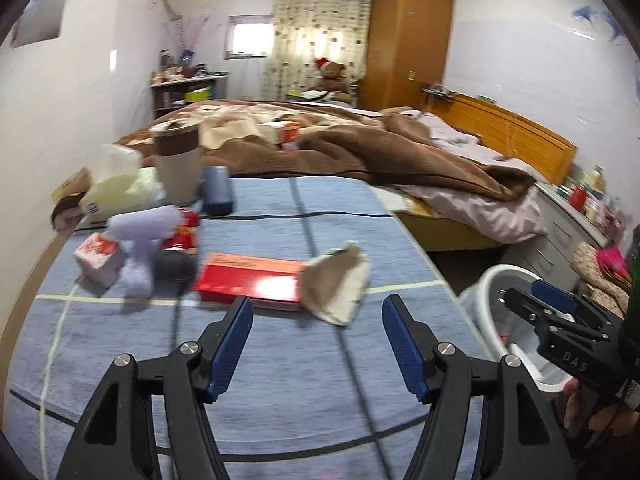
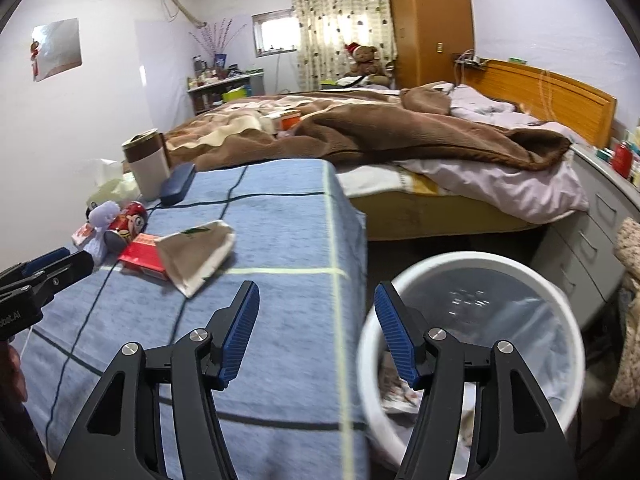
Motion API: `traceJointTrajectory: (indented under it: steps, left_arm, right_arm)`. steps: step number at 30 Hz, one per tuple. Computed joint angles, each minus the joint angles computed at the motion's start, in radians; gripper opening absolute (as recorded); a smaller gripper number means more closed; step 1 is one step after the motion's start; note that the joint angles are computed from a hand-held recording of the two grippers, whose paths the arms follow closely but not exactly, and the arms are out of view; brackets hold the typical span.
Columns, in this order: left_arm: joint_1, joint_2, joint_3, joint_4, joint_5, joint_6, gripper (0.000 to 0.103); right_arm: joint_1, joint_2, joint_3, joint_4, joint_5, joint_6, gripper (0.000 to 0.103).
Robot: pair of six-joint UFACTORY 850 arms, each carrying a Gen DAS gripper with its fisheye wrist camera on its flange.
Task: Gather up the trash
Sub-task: 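Move both open tools back over the table, then grasp the white foam fruit net with the left tool while the right tool grasps the beige cloth bag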
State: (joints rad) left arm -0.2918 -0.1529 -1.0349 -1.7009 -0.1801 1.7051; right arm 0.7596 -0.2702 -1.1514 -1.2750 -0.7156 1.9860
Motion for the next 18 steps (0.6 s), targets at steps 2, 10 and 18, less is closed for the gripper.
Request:
traceJointTrajectory:
  steps: [2,10,18]
  left_arm:
    - [0.023,-0.008,-0.006,0.023,0.005,-0.027,0.071]
    - [0.101,-0.053,-0.044,0.106,0.025,-0.131,0.071]
    - [0.157,-0.133,-0.116,0.396,0.048,-0.426,0.071]
  right_arm:
    - [-0.006,-0.019,-0.023,0.003,0.020,-0.015,0.062]
    - [-0.048,-0.104,-0.115,0.051,0.149,-0.046,0.062]
    - [-0.092,-0.183,-0.197,0.154,0.255,-0.093,0.062]
